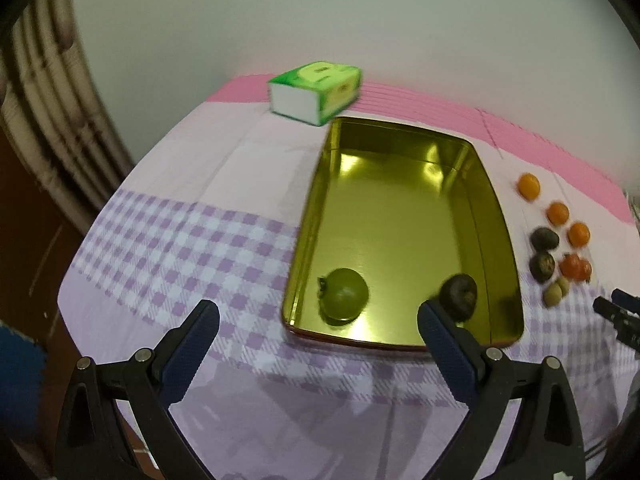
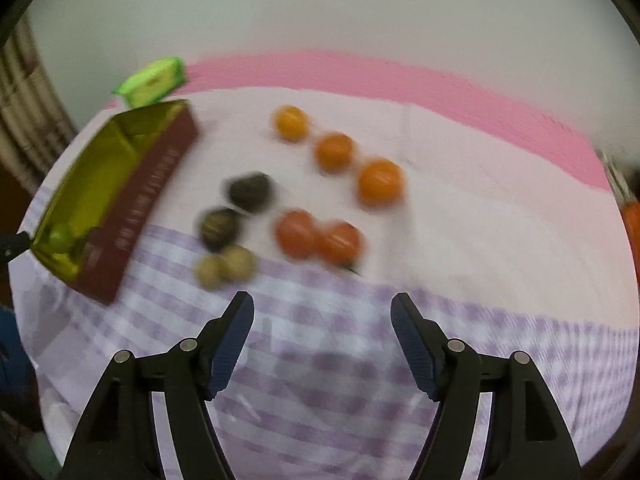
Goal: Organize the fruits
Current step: 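Reach the left gripper to the two tan longans and close on both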
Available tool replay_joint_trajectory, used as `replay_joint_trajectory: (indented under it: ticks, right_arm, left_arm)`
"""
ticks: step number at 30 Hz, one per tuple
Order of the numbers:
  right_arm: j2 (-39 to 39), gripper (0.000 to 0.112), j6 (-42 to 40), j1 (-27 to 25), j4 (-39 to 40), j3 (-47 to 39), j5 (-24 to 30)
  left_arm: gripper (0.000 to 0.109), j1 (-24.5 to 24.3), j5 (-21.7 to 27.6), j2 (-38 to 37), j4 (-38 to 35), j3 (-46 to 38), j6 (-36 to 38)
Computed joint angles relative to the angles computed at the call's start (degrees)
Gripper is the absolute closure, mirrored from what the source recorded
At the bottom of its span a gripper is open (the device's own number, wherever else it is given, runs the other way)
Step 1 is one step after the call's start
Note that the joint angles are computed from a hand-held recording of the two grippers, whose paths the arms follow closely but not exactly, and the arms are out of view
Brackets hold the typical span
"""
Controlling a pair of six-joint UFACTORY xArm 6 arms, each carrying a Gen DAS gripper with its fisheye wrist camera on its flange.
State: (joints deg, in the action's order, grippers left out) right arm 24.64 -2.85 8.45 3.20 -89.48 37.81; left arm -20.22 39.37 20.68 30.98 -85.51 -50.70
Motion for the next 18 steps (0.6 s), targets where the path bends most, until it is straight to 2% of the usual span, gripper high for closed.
replay_joint_trajectory:
  ticks: [2, 9, 11, 14, 18]
  right_arm:
    - [-0.25, 0.041, 0.08, -1.36, 0.76, 1.19, 0.46]
    - [1.24, 0.040, -0.80, -3.15, 1.29, 1.71, -0.09]
    - [1.48, 0.035, -0.95, -3.16, 0.72, 2.04, -1.03]
    - [1.39, 0.033, -2.43, -3.24, 0.72, 2.70, -2.38]
    - [1.45, 0.024, -4.11, -3.46, 0.10, 3.48, -4.00]
  left_arm:
    - [0.010, -0.83, 0.30, 0.08, 0.65, -0.47, 1.14]
    - [0.010, -3.94, 1.22, 3.32, -5.31, -6.04, 8.51]
    - [0.010, -4.90, 1.13, 5.22, -8.92, -8.69, 12.11]
    - [0.010, -6.43, 2.22, 8.81, -14.99, -14.22, 17.94]
    - [0.010, -8.84, 5.09, 15.19, -18.11, -24.01, 23.82]
